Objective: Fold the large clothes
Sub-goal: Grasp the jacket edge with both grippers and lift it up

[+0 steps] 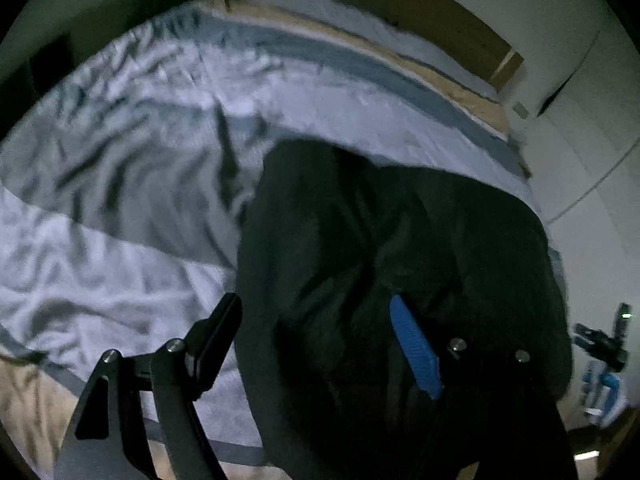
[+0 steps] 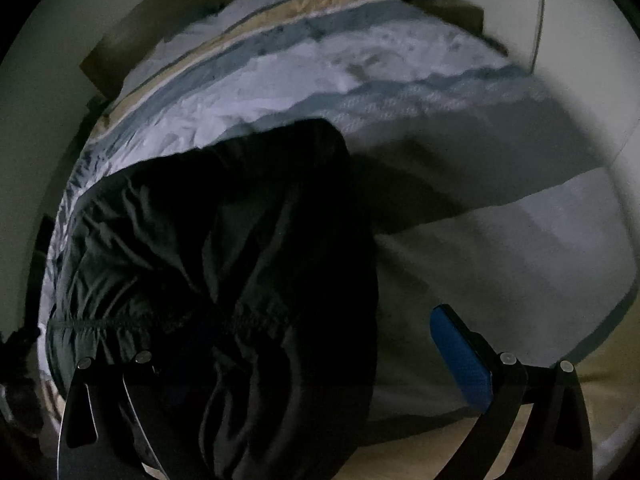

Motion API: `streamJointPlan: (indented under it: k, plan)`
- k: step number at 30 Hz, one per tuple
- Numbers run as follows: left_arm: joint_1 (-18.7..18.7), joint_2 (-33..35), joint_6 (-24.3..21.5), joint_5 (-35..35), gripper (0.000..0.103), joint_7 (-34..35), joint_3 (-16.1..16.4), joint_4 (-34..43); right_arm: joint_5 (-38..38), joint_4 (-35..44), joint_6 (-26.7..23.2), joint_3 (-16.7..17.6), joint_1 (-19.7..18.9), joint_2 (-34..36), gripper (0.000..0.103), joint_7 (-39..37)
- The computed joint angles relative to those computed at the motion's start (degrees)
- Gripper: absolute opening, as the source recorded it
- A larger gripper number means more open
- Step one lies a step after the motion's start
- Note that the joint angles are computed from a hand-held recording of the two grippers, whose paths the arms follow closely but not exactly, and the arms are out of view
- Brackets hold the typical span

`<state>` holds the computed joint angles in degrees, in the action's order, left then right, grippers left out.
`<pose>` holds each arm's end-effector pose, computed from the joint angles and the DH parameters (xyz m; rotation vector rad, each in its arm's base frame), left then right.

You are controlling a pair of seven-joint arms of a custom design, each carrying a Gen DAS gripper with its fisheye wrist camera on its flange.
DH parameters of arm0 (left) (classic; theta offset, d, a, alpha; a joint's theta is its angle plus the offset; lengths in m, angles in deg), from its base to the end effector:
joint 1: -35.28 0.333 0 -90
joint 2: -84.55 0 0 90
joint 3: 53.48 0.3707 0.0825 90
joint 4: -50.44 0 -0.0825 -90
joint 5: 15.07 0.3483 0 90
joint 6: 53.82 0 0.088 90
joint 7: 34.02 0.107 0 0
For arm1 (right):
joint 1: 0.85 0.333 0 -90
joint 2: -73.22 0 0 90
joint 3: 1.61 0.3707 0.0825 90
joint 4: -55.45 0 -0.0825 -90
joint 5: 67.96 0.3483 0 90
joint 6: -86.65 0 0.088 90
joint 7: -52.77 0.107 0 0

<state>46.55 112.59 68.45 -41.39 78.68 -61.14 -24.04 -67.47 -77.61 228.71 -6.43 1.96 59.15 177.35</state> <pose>0.7222 0.0520 0.5633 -1.9663 2.2306 -0.9075 0.4572 -0.0194 0.5516 -1.2342 2.4759 -0.2372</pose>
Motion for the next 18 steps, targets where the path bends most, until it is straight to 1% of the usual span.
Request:
streamJointPlan:
  k: [1,2,4,5,6,8,10,12,14,15,18]
  plan:
    - [0.39,1.70,-2.88,-0.15,0.076,-0.43,-0.20,1.94,4.44,-0.62,0.99,-1.69,1.29,0.60,0.103,-3.25]
    - [0.41,2.91,-4.44,0.19,0.076,-0.79,-0.18,3.09,7.01,-1.03,1.60,-2.37,1.79,1.04,0.103,-5.11]
    - [0.40,4.39,-6.01,0.30,0.077,-1.72,-0.27,3.78,15.99,-2.10,2.83,-4.48,3.58,2.59,0.103,-11.65]
    - [0.90,6.02,-8.20,-0.39,0.078,-2.75,-0.53,5.21,19.07,-2.47,3.19,-4.72,3.73,3.15,0.103,-13.69]
    - [1.42,6.67,-9.14,-1.18,0.080,-3.01,-0.88,5.33,23.74,-3.04,3.82,-5.29,4.15,3.90,0.103,-16.66]
    - [2.03,7.85,-10.66,-2.30,0.080,-2.64,-1.60,5.99,30.77,-3.79,4.56,-5.52,4.13,5.09,0.103,-21.48]
    - [2.43,9.78,-12.63,-2.98,0.084,-2.39,-2.12,7.96,37.94,-3.91,4.39,-5.68,3.98,6.76,0.103,-27.25]
    - [2.95,12.48,-15.90,-3.75,0.096,-3.36,-2.67,11.00,42.71,-3.62,3.59,-5.22,3.18,8.22,0.103,-31.44]
    - [3.45,15.74,-18.81,-4.37,0.103,-4.50,-3.16,14.28,47.34,-3.23,2.49,-4.57,2.19,9.62,0.103,-35.51]
    - [3.80,16.82,-19.58,-4.75,0.103,-4.37,-3.52,14.97,49.12,-3.01,2.01,-4.14,1.61,10.28,0.103,-37.45]
    - [5.02,16.87,-18.79,-7.19,0.103,-3.21,-4.54,12.63,53.44,-2.58,0.96,-2.62,-0.14,11.63,0.103,-42.18]
